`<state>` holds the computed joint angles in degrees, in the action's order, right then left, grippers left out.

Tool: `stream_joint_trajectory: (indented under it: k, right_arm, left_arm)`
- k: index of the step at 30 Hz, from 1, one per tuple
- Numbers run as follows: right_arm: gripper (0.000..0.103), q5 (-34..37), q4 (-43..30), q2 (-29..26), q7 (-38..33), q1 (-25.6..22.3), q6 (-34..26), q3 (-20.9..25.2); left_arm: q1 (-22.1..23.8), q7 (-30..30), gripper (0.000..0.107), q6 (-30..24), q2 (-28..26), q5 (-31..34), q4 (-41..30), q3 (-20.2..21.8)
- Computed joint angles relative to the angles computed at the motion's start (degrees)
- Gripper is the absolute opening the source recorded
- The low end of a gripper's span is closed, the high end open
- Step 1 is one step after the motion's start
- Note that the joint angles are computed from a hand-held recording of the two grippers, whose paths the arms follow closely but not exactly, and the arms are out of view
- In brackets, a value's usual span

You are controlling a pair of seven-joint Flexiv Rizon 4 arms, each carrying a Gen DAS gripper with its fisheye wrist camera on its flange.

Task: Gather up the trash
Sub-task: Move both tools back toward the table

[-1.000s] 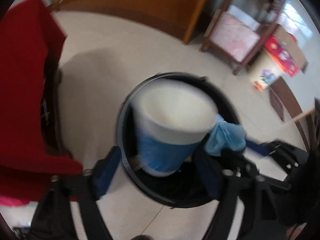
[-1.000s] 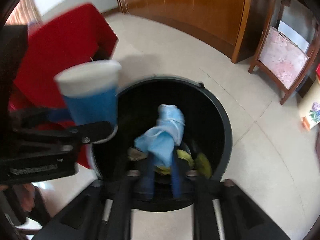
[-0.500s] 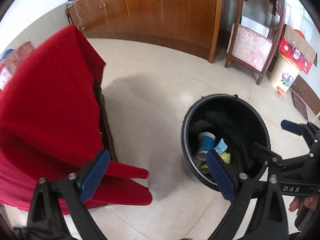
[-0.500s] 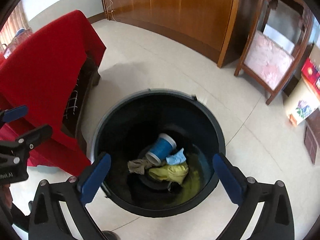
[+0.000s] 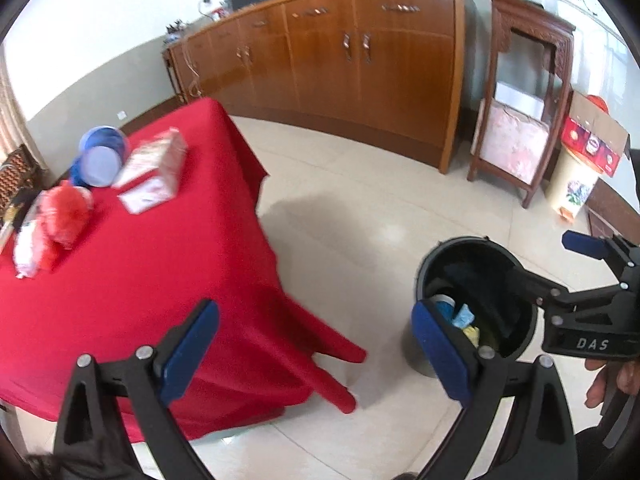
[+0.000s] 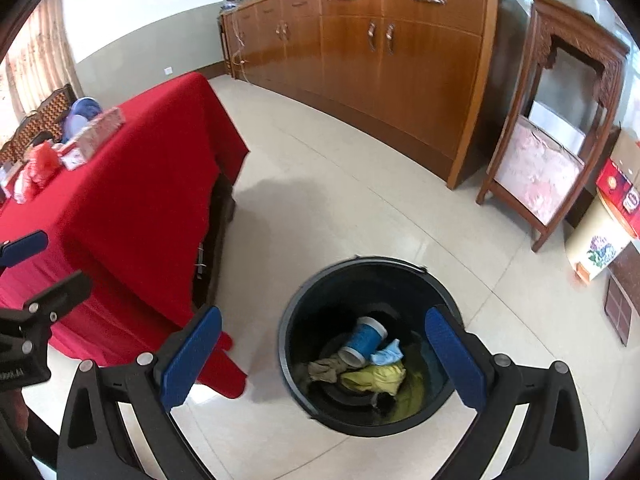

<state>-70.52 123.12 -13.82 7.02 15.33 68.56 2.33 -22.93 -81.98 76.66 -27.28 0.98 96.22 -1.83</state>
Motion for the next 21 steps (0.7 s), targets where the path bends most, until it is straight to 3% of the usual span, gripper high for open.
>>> stream_joint_trajectory:
  k: [14, 21]
  right_arm:
    - [0.103, 4.9, -11.6, -5.5, -6.5, 8.3, -4.1, 0.8]
    - [0.103, 5.1, -19.2, -9.2, -10.6, 13.1, -7.0, -0.1]
  left_arm:
    - [6.9, 1.6, 0.098, 6.6, 4.3, -4.1, 6.9, 0.0]
    - [14.9, 5.5, 0.098, 9.9, 6.7, -11.8, 12.0, -4.7]
